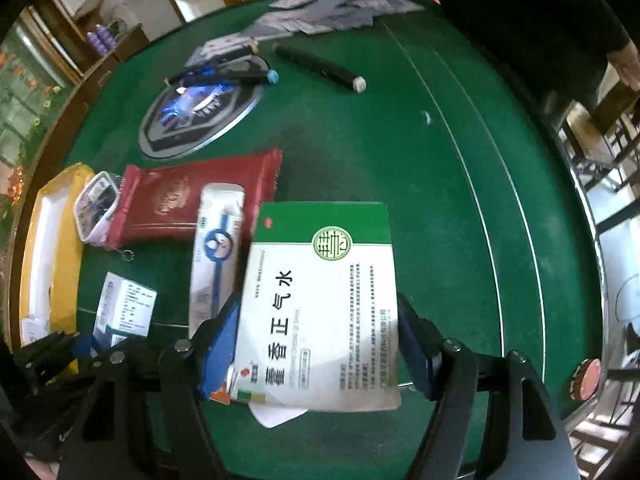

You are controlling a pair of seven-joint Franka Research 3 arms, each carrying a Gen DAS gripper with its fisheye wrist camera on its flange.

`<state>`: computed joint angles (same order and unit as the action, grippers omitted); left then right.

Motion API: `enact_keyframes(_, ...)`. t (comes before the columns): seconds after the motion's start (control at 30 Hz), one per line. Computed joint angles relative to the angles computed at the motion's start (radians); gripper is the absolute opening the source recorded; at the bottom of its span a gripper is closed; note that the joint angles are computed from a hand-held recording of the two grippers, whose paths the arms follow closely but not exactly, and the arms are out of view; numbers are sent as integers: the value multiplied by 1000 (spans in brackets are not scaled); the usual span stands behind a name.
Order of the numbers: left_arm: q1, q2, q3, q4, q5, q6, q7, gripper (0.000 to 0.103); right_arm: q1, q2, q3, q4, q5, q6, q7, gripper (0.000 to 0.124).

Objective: Organize objects
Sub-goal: 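Carry both medicine boxes over the yellow-rimmed tray with both grippers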

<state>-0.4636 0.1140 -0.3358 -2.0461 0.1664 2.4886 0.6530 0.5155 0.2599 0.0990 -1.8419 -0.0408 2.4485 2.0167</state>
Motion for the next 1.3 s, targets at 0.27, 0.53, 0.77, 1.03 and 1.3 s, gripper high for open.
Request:
enact_keyframes(0.27, -5, -10, 4, 3, 45, -33, -28, 33, -15, -43, 10, -73, 37, 104, -25, 69)
enact_keyframes(0.53, -1, -16, 5, -1, 55, -40, -16, 33, -13, -65, 26, -89, 80, 184, -55, 69)
enact_keyframes(0.77, -3, -30, 5, -2, 88, -64, -19, 33, 7, -82, 40, -111, 95, 256, -100, 69)
enact_keyframes(1.03, 9, -82, 7, -43, 62, -56, -10, 33, 32, -71, 51, -98, 98, 260, -120, 69)
enact_keyframes(1.3, 27, -160, 13, -105, 36, -51, -21, 33, 55, -42, 63, -68, 129, 252, -145, 69)
